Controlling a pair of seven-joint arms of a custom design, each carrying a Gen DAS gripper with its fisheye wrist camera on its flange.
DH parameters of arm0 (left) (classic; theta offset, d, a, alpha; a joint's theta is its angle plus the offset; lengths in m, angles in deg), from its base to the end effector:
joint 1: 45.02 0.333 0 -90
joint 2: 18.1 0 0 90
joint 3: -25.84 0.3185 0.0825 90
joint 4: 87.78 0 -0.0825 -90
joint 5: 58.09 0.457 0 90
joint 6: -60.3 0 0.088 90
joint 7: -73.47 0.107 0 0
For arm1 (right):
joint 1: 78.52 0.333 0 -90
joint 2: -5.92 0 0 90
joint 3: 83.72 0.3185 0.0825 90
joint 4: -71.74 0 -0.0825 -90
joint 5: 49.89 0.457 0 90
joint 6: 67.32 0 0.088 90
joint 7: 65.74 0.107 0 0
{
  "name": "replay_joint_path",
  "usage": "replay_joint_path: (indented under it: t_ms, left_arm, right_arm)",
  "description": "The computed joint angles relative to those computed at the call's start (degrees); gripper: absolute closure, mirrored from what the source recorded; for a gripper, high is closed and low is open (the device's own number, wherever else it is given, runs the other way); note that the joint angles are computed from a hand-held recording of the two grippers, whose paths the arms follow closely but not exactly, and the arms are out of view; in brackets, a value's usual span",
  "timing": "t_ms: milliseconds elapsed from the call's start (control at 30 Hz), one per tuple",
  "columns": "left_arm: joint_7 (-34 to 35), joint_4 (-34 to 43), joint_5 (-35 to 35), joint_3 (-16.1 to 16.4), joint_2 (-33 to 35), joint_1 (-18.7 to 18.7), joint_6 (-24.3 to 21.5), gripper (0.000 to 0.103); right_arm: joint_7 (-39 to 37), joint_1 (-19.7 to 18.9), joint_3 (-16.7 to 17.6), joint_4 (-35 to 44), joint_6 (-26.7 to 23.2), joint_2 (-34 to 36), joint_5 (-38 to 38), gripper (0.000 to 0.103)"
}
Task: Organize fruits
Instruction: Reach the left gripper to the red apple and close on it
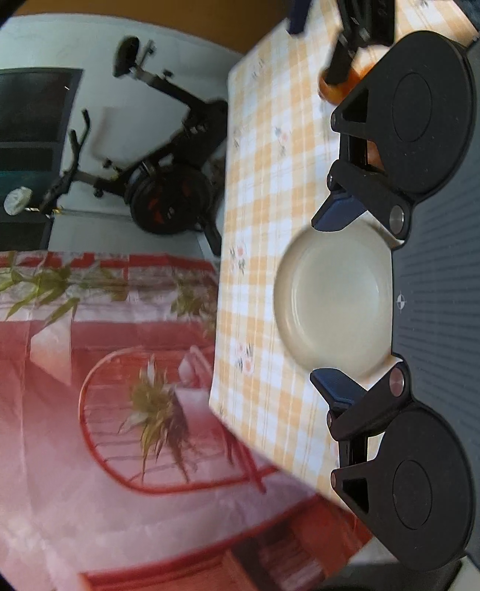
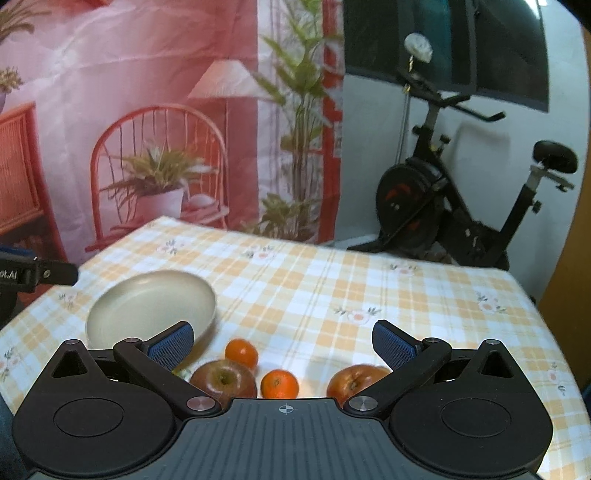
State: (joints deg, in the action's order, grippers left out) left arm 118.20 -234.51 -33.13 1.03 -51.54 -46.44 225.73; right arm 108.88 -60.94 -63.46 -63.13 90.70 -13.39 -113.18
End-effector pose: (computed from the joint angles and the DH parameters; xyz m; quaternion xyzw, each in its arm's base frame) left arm 0.4277 -0.2492 0.5062 -0.6014 0.6564 -0.3342 0.3096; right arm 0.4085 0.3735 0.4820 -0.6542 0.5782 -0.3104 0.3760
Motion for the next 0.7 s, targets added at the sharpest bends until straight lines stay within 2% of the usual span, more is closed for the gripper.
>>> replay_joint_path:
  t_ms: [67, 167, 233, 333, 400, 567, 700]
  left_arm:
    - [0.7, -0.5, -1.5, 1.9, 1.7, -1.4, 4.1, 0.02]
    - [-0.4, 1.5, 0.6, -2.0, 2.9, 1.9, 1.1, 0.023]
    - [-0.3, 2.1, 1.3, -1.7, 4.1, 1.5, 0.7, 0.022]
    - [-0.5, 4.1, 3.6, -2.6, 5.8, 1.6, -3.8, 0.021]
    - [-1.2, 4.7, 5.7, -2.5, 6.5, 1.4, -4.9, 0.021]
    - [-0.8, 5.8, 6.0, 1.0, 8.3, -1.6, -6.7, 0.021]
    - [3.4, 5.8, 2.2, 5.1, 9.5, -5.3, -6.1, 0.023]
  right_arm:
    - [-1.6, 0.3, -0.4, 0.2, 0.5, 0.8, 0.8, 0.001]
    - [-3.8, 0.8, -1.2, 0.3, 1.5, 1.7, 2.2, 0.001]
    - [-5.4, 1.0, -1.7, 0.5, 1.9, 2.6, 3.5, 0.001]
    - [-8.0, 1.4, -2.2, 1.0, 1.7, 3.8, 5.3, 0.001]
    - [-9.9, 1.8, -2.8, 1.1, 2.2, 4.6, 7.1, 0.001]
    - [-14.8, 2.6, -4.2, 0.9, 4.6, 6.0, 11.7, 0.005]
    - [-22.1, 4.0, -5.7, 0.3, 6.9, 6.9, 19.2, 0.019]
